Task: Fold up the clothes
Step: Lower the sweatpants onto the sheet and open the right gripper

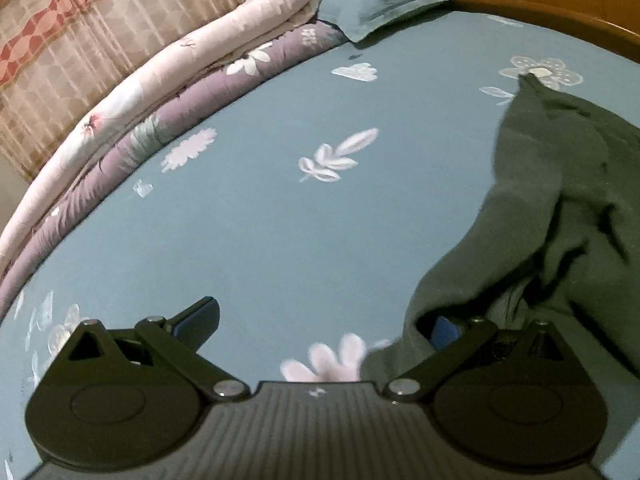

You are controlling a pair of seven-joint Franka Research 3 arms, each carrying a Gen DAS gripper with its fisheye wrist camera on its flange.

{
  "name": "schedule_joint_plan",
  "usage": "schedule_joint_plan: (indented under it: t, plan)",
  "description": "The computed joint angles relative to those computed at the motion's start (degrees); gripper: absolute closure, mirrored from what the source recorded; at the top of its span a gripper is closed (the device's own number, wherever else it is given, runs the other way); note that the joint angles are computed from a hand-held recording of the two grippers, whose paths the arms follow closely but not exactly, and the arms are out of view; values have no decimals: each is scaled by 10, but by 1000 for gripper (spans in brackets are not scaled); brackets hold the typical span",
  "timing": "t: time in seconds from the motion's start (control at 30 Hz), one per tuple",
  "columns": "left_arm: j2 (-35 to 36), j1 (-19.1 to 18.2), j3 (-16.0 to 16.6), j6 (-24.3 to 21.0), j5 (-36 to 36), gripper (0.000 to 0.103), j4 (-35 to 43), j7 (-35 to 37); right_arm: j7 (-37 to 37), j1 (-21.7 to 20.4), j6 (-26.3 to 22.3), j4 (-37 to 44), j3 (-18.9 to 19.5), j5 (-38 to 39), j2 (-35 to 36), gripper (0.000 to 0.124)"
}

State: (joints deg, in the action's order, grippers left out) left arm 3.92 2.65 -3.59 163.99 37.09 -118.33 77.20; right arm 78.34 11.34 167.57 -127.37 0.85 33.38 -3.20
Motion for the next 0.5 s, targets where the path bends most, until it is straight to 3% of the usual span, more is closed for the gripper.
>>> schedule_joint_plan:
  t: [0.13,0.23,0.37,0.5]
  plan:
    - [49,11,2,2,-33,1,50,41,22,14,10,-3,15,-17,-5,61]
    - [93,11,11,1,-42,0,96,60,79,19,22,-14,29,-69,-15,61]
    - [151,15,17,-23,-70,0,166,77,199,6,32,-39,55,-183,-38,59]
    - [211,1,44,-50,-53,0,250,59,341,-32,24,-60,92,-313,-63,58]
